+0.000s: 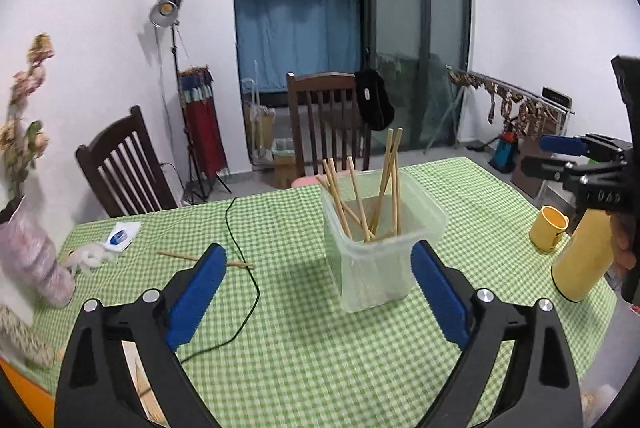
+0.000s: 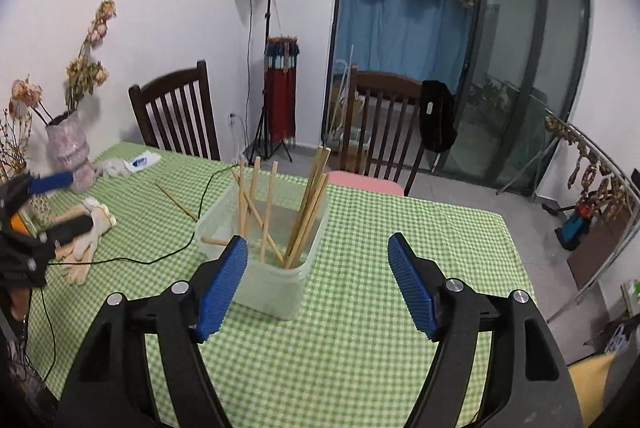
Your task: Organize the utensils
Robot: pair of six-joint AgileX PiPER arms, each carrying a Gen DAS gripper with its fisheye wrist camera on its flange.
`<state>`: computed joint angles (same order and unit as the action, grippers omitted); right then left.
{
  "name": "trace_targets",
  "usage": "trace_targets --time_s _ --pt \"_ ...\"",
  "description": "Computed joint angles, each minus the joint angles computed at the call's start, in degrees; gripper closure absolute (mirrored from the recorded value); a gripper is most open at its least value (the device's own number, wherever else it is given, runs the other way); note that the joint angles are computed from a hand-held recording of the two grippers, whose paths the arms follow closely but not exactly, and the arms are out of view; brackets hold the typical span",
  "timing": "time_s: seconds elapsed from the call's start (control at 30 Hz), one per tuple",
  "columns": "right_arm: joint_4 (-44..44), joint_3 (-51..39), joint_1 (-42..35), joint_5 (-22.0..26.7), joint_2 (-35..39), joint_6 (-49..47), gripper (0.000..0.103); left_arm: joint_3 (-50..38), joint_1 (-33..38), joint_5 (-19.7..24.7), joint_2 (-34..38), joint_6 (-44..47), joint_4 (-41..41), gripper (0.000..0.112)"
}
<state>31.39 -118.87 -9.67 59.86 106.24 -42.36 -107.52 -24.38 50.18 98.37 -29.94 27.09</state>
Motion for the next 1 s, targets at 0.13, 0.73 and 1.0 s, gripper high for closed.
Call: trace_targets --time_s 0.13,0.73,1.0 --pt "6.19 15.34 -2.15 -6.71 -8.61 -6.0 0.026 14.1 -4.4 -5.6 -6.49 -12.58 10.4 0.022" --pt "36.46 59.68 -13.9 -19.39 -30.08 -40.5 0.019 50.41 -31.67 6.93 -23.47 -65.09 45.84 0.019" --pt "53.3 78.98 -20.85 -18.6 -37.03 -63.3 0.019 63.88 -45.9 15.96 -22.35 -87.02 53.12 0.019"
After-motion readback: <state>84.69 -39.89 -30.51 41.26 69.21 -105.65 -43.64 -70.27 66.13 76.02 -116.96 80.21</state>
